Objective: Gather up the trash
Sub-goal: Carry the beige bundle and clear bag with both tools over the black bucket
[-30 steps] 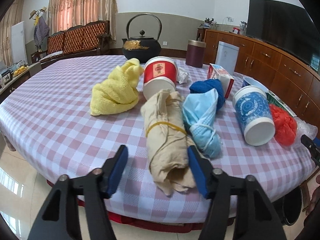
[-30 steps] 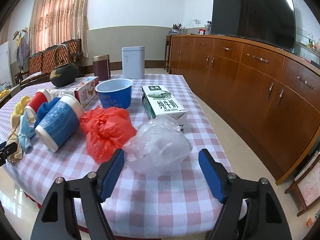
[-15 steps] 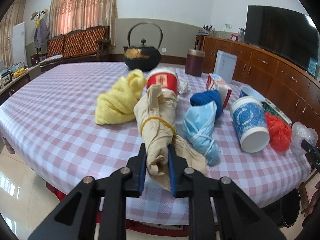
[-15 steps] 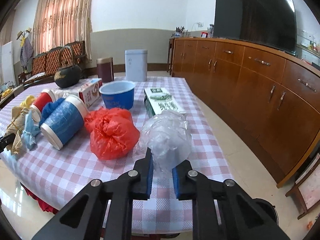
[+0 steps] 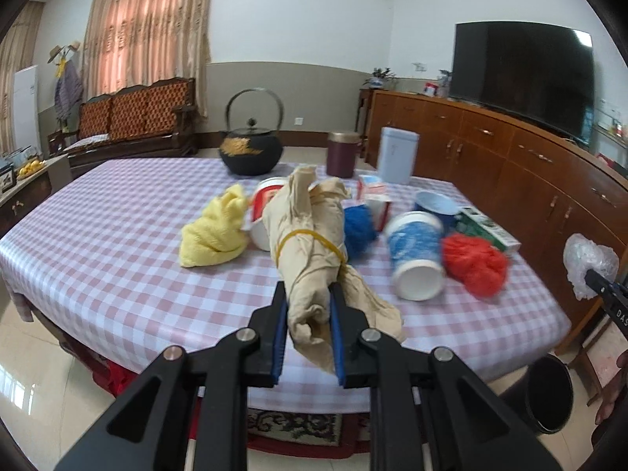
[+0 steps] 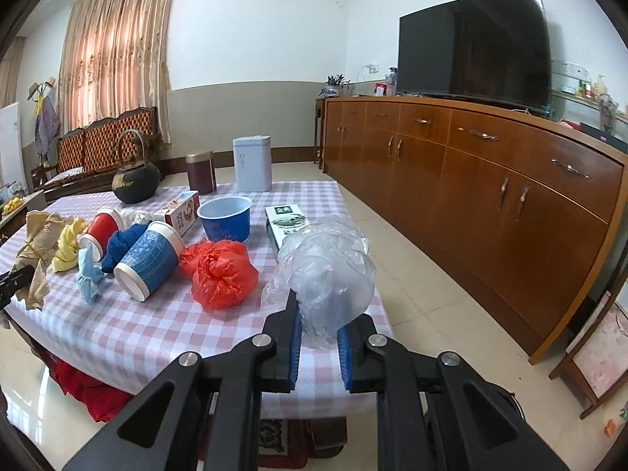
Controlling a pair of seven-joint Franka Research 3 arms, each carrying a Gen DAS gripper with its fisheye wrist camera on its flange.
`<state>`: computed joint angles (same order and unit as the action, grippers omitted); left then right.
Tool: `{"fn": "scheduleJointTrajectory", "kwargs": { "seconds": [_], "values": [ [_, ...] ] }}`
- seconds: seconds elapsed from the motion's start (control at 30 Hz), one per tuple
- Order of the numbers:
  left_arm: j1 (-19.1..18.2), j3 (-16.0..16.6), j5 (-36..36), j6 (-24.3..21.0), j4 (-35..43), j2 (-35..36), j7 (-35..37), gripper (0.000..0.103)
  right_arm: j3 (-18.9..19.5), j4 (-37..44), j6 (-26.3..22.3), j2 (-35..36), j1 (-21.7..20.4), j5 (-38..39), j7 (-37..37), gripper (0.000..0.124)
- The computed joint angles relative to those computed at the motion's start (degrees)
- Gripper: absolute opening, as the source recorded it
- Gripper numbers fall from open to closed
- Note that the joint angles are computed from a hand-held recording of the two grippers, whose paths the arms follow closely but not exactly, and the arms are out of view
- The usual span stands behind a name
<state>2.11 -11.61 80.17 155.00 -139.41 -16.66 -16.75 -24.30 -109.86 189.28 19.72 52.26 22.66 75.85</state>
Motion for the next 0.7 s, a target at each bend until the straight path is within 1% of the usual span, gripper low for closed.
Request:
{"fn": "scheduleJointTrajectory", "kwargs": {
  "seconds": [0.1,0.23,0.27,0.33,0.47,0.63,0.7],
  "values": [
    [-1.1,-0.93,-0.22,0.33,0.43,-0.11,0.5,0.021,-1.58,-3.61,1.4,-2.68,1.54,1.45,-0.91,0.017],
    [-2.66,-2.07,-0.41,0.77,1.78,0.89,1.22,0.021,-5.55,-7.26,2.72,-5.34,5.3,5.87,-4.12,0.017],
    [-3.08,-2.28,-0.39,1.03,2.55,1.62,1.54,0.021,-7.59,-8.35,3.09,-6.02,7.05,7.44,-5.27,0.017],
    [-4.11,-2.77,0.01,1.53,4.6,3.47,2.21,0.021,-10.04,-10.0,3.53,-7.25,9.16,10.1,-7.51,0.017],
    [-6.17,-3.07,1.43,2.39,8.34,6.86,2.6,0.021,-17.28,-13.01,4.62,-9.31,15.44,17.54,-13.75,0.017],
    [-9.44,-2.91,3.44,4.06,13.42,11.94,3.07,0.021,-20.71,-15.92,6.3,-12.18,17.79,25.88,-21.99,0.017],
    [-10.79,-2.74,3.57,5.1,15.84,14.48,4.49,0.021,-20.04,-16.97,7.05,-13.19,16.59,27.45,-23.69,0.017]
  ]
}}
